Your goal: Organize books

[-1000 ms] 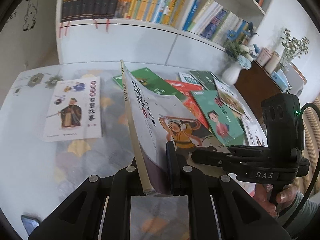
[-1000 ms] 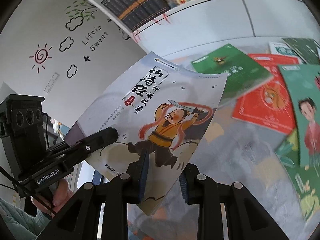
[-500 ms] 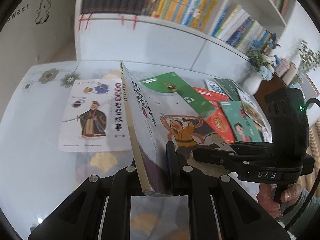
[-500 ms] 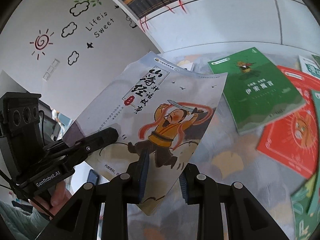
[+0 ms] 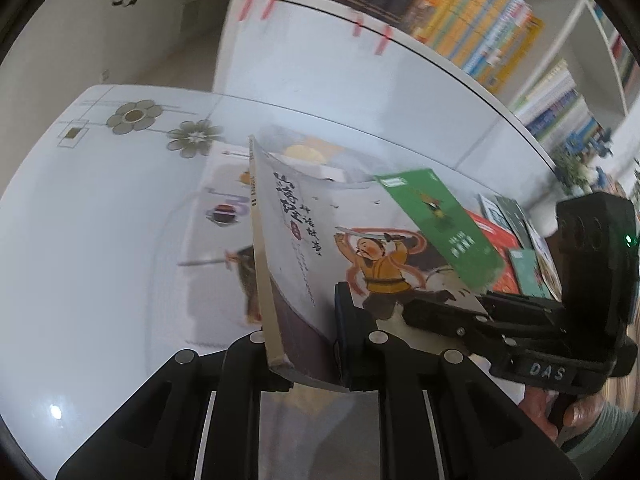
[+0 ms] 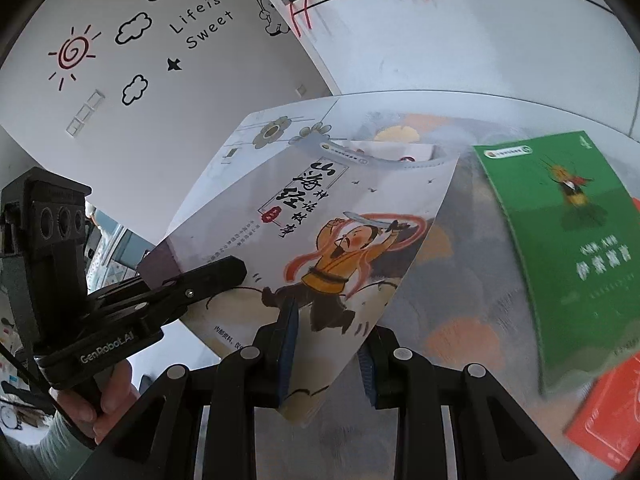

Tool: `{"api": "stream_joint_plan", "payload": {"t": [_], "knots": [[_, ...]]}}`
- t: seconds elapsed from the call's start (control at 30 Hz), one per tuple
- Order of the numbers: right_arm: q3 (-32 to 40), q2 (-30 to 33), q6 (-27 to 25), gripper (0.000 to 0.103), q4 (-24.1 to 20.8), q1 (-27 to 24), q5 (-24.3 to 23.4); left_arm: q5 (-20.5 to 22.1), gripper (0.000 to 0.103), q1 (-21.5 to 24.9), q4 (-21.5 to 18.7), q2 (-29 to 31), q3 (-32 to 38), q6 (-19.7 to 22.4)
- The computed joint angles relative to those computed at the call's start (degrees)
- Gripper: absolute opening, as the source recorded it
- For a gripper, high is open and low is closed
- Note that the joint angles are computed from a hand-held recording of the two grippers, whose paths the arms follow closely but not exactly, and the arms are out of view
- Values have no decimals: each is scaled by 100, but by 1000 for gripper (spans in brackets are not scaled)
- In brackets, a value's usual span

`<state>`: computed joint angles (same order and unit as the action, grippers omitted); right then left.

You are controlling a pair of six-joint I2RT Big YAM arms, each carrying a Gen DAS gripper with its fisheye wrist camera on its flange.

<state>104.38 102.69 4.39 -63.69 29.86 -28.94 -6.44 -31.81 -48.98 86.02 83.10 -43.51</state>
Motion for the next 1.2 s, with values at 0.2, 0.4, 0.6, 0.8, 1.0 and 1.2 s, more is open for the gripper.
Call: {"api": "stream_joint_plan", "payload": {"t": [0.2, 0.4, 0.6, 0.8, 1.0, 1.2], "knots": [[223, 281, 231, 27, 42, 112, 21, -168, 23, 240, -160, 23, -132, -187], [269, 424, 347, 27, 10, 162, 157, -296, 22, 398, -410, -144, -437, -396], [375, 575, 178, 27, -116, 255, 172, -343, 22, 355, -579, -213, -530, -568], [504, 601, 25, 32, -591, 114, 100, -420, 23, 152, -597, 34, -21, -210], [-158, -17, -16, 57, -283, -453, 121, -36, 23, -132, -489, 685, 861, 257], [-359, -322, 22, 57, -114, -1196, 267, 419, 29, -369, -650, 1525, 2025, 596]]}}
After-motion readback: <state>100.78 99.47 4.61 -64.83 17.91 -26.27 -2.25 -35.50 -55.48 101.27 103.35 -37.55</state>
